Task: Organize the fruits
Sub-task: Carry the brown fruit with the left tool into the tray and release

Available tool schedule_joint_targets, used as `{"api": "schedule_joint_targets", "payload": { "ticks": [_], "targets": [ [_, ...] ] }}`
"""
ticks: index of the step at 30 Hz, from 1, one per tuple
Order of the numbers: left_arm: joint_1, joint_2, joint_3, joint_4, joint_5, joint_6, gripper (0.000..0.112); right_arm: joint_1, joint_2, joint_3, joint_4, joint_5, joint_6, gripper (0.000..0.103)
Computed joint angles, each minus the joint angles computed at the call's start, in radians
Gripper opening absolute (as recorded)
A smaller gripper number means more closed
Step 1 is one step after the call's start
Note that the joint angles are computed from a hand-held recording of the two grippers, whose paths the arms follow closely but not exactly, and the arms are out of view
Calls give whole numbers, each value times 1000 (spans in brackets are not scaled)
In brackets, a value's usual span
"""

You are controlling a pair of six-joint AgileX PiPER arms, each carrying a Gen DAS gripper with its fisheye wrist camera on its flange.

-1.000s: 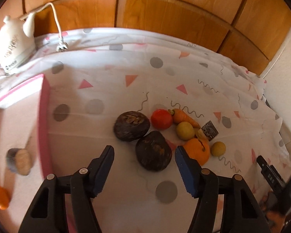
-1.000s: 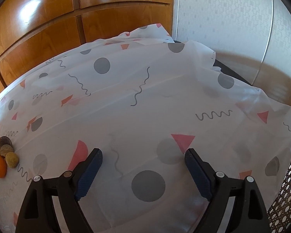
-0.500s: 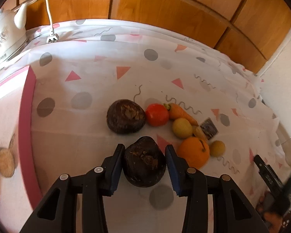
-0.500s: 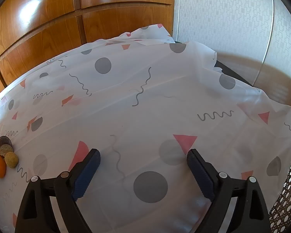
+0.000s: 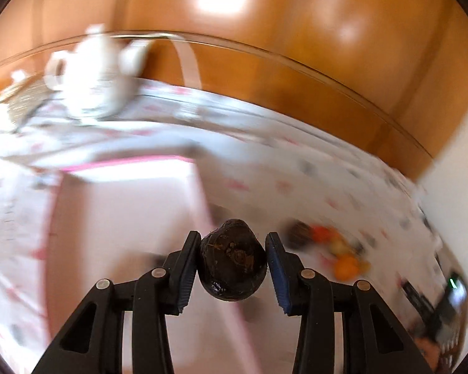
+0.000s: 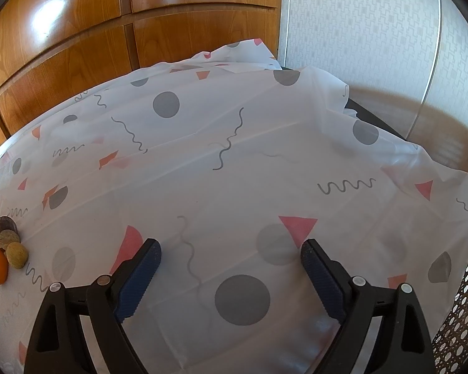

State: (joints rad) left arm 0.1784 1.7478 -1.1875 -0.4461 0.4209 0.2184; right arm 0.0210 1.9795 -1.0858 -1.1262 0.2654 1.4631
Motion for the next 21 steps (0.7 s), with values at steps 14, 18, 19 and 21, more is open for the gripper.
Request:
{"api": "schedule_joint_targets", "payload": {
  "ticks": [14, 18, 19, 21],
  "targets": [
    [218, 221, -128, 224, 33, -227, 43, 4, 5, -12, 42, 19, -51, 93],
    [216, 242, -149, 264, 39, -267, 43, 8, 8, -18, 49, 26, -57, 93],
    [217, 240, -145, 256, 34, -260, 43, 8, 8, -18, 50, 26, -58, 93],
    [215, 227, -129, 266, 25, -271, 45, 7, 7, -18, 48, 26, -57, 93]
  ]
}}
